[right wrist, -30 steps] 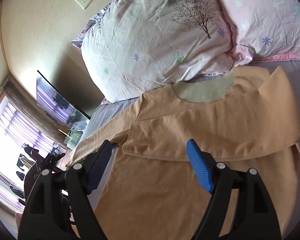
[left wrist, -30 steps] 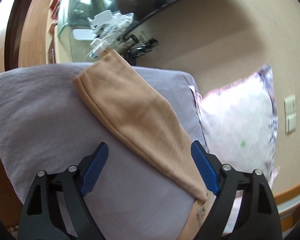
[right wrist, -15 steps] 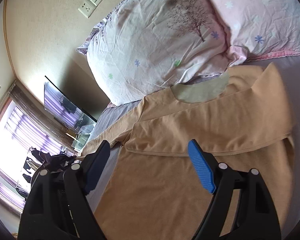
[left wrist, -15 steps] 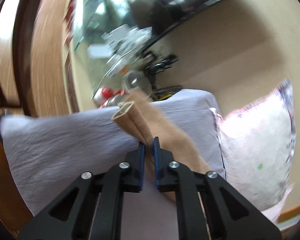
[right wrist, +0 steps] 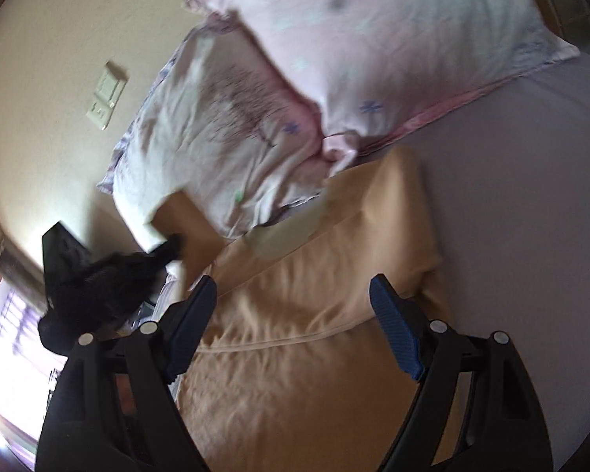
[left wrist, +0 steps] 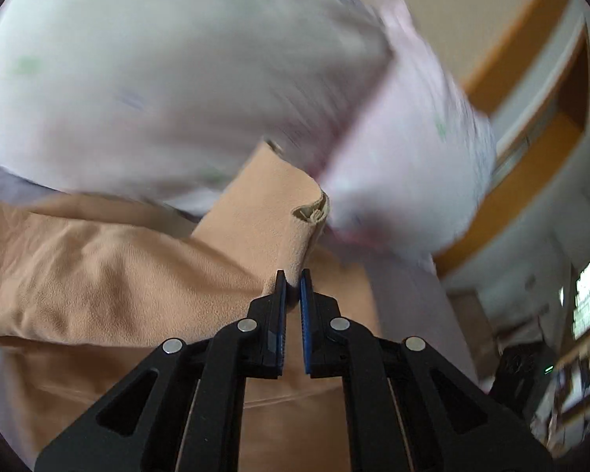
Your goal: Fold small clothes
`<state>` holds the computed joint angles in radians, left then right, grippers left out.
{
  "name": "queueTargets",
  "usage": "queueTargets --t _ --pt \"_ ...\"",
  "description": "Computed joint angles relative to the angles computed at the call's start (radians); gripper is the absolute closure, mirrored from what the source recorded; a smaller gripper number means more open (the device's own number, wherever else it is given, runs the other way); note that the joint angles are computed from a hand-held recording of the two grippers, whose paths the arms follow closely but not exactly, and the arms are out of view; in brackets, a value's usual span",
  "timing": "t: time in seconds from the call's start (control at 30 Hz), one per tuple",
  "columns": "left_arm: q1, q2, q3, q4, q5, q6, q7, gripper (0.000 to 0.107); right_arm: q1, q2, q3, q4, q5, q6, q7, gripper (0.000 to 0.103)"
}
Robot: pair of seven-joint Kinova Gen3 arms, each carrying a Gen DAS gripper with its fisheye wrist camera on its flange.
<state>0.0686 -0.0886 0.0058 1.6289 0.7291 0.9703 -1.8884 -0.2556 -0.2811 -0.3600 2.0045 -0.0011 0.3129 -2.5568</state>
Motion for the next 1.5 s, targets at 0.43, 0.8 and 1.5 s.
queueTargets --t 0.43,0.8,1.5 --pt "0.143 -0.068 -0.134 0.068 0.030 0.109 -0.162 0.037 -0.250 0.030 0.310 0.027 -0.226 0.001 0.318 0.041" --pt "-0.005 -0.247 -0.302 0.160 -0.250 0.105 -0.157 0.037 -0.161 0.343 0.175 -0.279 0.046 0.347 0.120 0.075" --pt "0.010 -0.028 -0.206 0.109 -0.386 0.023 -0.023 0.035 -0.177 0.278 0.140 -0.210 0.205 0.309 -0.062 0.049"
